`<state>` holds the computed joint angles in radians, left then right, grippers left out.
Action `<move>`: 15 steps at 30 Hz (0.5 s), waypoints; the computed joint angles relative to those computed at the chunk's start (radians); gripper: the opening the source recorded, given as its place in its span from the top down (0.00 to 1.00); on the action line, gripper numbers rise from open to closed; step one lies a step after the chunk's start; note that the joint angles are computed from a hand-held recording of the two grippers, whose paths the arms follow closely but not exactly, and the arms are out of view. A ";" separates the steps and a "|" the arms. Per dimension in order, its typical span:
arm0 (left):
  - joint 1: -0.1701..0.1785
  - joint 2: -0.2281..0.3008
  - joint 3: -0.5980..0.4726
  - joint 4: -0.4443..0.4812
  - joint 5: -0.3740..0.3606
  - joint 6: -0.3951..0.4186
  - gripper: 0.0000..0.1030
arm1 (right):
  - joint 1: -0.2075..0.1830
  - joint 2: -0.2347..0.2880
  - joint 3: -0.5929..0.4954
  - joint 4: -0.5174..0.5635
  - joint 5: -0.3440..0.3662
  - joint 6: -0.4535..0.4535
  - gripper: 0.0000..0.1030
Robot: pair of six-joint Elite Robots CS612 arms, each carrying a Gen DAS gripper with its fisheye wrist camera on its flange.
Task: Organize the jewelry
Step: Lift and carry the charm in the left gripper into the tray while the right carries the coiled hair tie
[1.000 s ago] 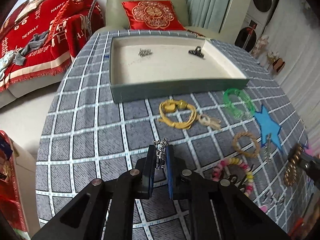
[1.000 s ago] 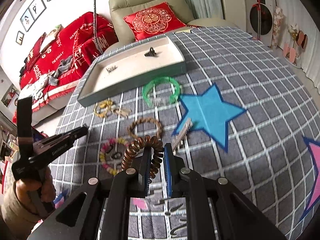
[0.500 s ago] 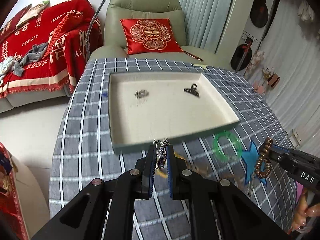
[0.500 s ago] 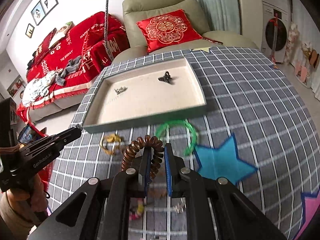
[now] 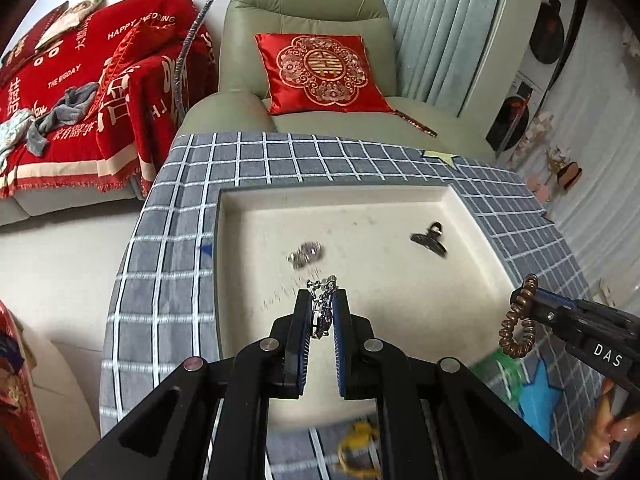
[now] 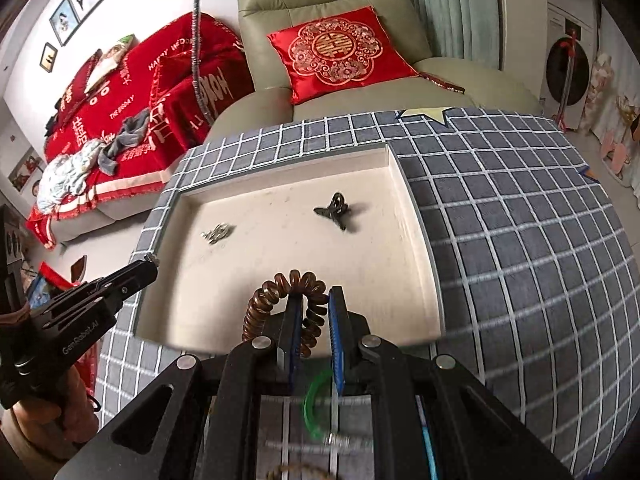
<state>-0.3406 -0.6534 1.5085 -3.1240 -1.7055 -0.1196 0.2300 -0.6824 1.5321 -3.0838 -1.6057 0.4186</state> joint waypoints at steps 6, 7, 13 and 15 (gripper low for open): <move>0.001 0.047 -0.100 0.110 -0.015 -0.006 0.76 | -0.024 0.049 -0.095 0.106 0.021 0.011 0.86; -0.001 0.056 -0.116 0.131 -0.012 0.002 0.76 | -0.028 0.056 -0.107 0.126 0.026 0.013 0.86; -0.015 0.084 -0.156 0.195 0.029 0.052 0.76 | -0.041 0.101 -0.176 0.244 0.044 0.031 0.86; -0.019 0.092 -0.165 0.204 0.045 0.058 0.76 | -0.042 0.111 -0.186 0.227 0.031 0.031 0.86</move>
